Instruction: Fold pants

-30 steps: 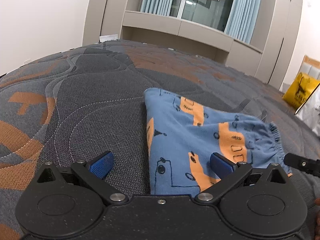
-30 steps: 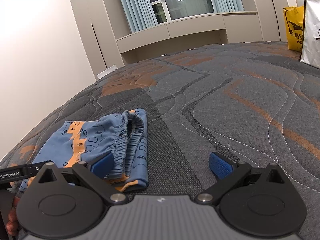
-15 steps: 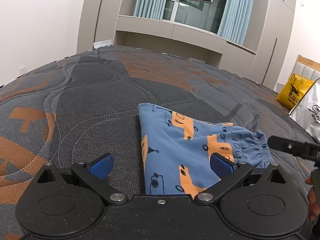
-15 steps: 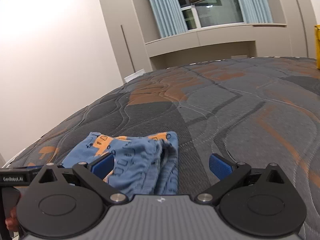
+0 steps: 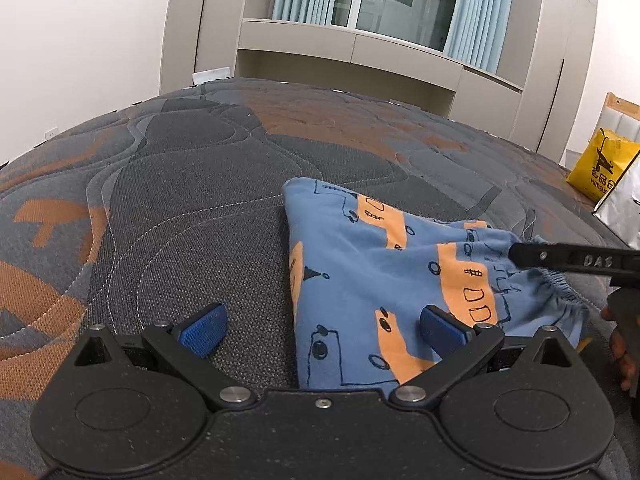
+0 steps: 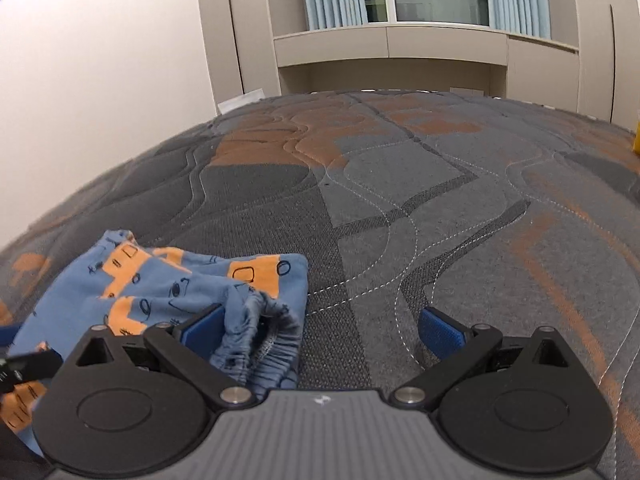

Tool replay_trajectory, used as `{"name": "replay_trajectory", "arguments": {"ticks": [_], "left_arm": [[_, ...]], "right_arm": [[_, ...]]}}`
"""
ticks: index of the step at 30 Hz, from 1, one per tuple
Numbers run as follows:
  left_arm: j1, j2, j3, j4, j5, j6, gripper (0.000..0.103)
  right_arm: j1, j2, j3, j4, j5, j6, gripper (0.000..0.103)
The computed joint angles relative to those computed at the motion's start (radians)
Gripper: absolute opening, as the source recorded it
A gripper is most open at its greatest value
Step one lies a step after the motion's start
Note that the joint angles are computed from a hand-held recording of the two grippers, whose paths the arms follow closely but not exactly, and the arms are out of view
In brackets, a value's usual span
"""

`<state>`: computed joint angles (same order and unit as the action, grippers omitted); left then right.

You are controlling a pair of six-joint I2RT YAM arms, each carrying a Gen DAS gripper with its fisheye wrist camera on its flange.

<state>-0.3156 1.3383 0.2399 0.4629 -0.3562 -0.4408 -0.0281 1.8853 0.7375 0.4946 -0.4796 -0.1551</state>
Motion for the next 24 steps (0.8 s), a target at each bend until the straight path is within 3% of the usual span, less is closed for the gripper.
{"name": "replay_trajectory", "arguments": {"ticks": [5,8,10,12,16,17,21,24], "left_arm": [[-0.006,-0.049,-0.017,0.006,-0.014,-0.025,0.102],[-0.078,-0.056,-0.074,0.137,-0.169,-0.063,0.102],[-0.108,-0.041,-0.093,0.197,-0.224,-0.063,0.102],[-0.099,-0.037,-0.088,0.189,-0.176,-0.055,0.102],[0.001,-0.029,-0.072,0.134,0.061,-0.066,0.102],[0.012,-0.012,-0.075,0.153,0.083,-0.074,0.102],[-0.004,0.012,-0.089,0.195,0.062,-0.059,0.102],[-0.010,0.036,-0.093,0.222,0.057,-0.062,0.102]], "right_arm": [[-0.040,-0.039,-0.028,0.021,-0.103,0.006,0.103],[-0.068,-0.017,0.014,-0.046,-0.236,-0.012,0.103],[-0.077,0.008,0.043,-0.087,-0.302,-0.022,0.103],[-0.075,0.036,0.081,-0.138,-0.325,-0.041,0.103],[-0.074,0.094,0.163,-0.252,-0.346,-0.068,0.103],[-0.084,0.099,0.163,-0.249,-0.370,-0.063,0.103],[-0.130,0.135,0.187,-0.268,-0.499,-0.049,0.103],[-0.142,0.141,0.193,-0.275,-0.529,-0.045,0.103]]}}
